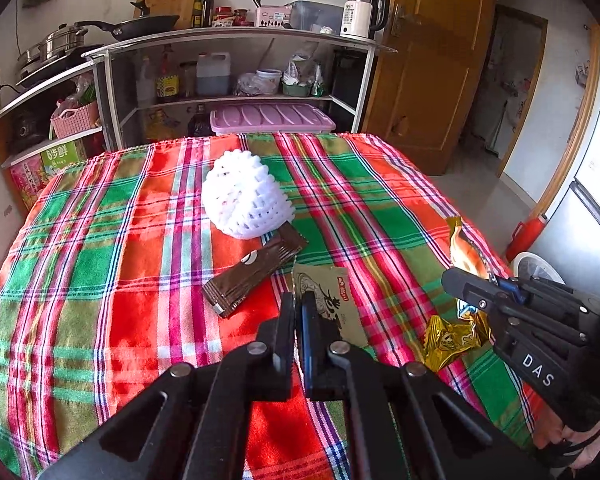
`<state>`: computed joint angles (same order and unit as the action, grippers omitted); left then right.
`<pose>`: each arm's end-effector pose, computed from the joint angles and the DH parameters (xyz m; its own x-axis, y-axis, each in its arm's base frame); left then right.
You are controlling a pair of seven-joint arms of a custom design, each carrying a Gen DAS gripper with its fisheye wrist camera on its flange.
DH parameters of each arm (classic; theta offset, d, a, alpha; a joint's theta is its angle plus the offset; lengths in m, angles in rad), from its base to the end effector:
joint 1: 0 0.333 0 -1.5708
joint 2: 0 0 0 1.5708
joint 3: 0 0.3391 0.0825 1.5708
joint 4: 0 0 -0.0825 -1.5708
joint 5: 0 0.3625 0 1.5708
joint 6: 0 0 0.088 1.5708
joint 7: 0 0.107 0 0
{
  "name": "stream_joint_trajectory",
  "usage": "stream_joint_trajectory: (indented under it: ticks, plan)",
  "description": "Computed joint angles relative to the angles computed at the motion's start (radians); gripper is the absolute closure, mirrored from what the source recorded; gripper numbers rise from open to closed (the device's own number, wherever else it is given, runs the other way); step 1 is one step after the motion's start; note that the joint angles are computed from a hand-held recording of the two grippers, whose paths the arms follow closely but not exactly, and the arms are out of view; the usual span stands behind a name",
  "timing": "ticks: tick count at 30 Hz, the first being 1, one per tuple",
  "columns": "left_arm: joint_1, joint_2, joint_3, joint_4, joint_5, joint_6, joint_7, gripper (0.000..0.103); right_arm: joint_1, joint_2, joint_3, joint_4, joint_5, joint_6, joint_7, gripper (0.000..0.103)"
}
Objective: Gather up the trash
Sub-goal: 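Close the left gripper on the beige snack packet, then carry the gold wrapper and beige packet over the white bin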
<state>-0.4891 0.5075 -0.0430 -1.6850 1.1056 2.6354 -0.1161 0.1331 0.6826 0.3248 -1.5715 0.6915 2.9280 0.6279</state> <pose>0.5916 -0.3689 0.3757 0.2239 -0.9651 0.1358 -0.6613 -0.2528 -0.7062 0.6990 0.2380 0.3498 0.6196 -0.7767 -0.1133 -0.5895 -0.3652 -0.7204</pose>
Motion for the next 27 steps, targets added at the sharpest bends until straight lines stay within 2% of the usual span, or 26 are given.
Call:
stream_joint_trajectory:
  ticks: [9,15,21,27]
  plan:
    - [-0.024,0.005,0.010,0.046,0.072,0.035,-0.039,0.100,-0.046,-0.024,0.036,-0.025,0.050,0.038,-0.039,0.096]
    - [-0.034,0.032,0.009,0.098,0.076,0.052,-0.022,0.100,-0.078,-0.040,0.057,-0.037,0.092,0.061,-0.070,0.096]
    - [-0.055,0.098,0.005,0.206,0.014,0.035,0.083,0.100,-0.126,-0.066,0.085,-0.072,0.149,0.100,-0.132,0.096]
    - [-0.088,0.198,0.009,0.367,-0.088,0.048,0.237,0.100,-0.163,-0.085,0.077,-0.092,0.188,0.128,-0.143,0.096]
